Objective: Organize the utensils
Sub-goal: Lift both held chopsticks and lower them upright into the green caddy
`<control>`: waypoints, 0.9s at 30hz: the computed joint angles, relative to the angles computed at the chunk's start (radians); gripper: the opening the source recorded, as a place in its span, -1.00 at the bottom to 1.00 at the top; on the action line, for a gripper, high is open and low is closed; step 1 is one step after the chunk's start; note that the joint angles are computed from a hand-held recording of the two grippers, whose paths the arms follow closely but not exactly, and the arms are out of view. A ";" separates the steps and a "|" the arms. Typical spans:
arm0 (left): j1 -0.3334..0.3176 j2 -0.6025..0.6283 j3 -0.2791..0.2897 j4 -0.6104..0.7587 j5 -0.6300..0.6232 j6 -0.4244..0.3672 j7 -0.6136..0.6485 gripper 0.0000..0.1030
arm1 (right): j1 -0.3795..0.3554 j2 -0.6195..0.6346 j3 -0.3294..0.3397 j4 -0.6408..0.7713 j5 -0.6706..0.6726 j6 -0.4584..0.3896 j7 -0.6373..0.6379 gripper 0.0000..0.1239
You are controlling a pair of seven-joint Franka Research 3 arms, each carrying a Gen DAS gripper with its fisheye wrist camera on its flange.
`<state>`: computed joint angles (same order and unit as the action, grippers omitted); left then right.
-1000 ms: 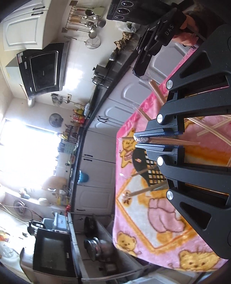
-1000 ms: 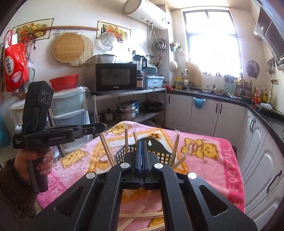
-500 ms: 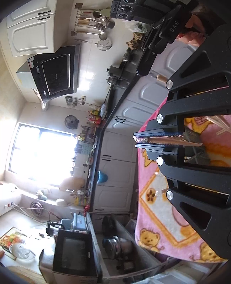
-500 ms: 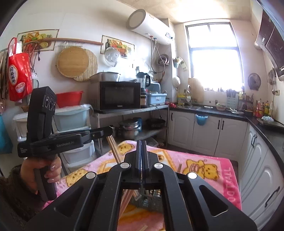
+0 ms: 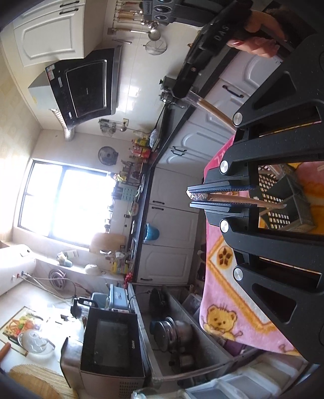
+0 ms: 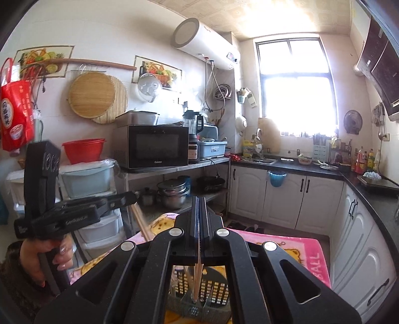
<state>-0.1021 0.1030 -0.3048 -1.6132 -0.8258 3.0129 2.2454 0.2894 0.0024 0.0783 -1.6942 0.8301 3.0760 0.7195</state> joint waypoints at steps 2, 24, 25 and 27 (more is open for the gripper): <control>-0.003 0.017 0.010 0.014 0.039 -0.003 -0.042 -0.93 | -0.003 0.024 -0.001 0.028 -0.031 -0.003 0.030 -0.99; 0.087 0.142 -0.093 0.070 0.189 -0.047 -0.194 -0.94 | -0.028 0.209 -0.009 0.150 -0.428 -0.073 0.407 -0.99; 0.089 0.146 -0.097 0.072 0.190 -0.048 -0.193 -0.94 | -0.028 0.214 -0.010 0.153 -0.438 -0.077 0.418 -0.99; 0.090 0.152 -0.104 0.073 0.191 -0.048 -0.192 -0.94 | -0.028 0.224 -0.012 0.154 -0.455 -0.084 0.441 -0.98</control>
<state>-0.0122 0.2552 -0.4083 -1.5405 -0.6349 2.9652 2.0533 0.2611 0.2266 0.0663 -1.5400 0.3752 2.9924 1.1605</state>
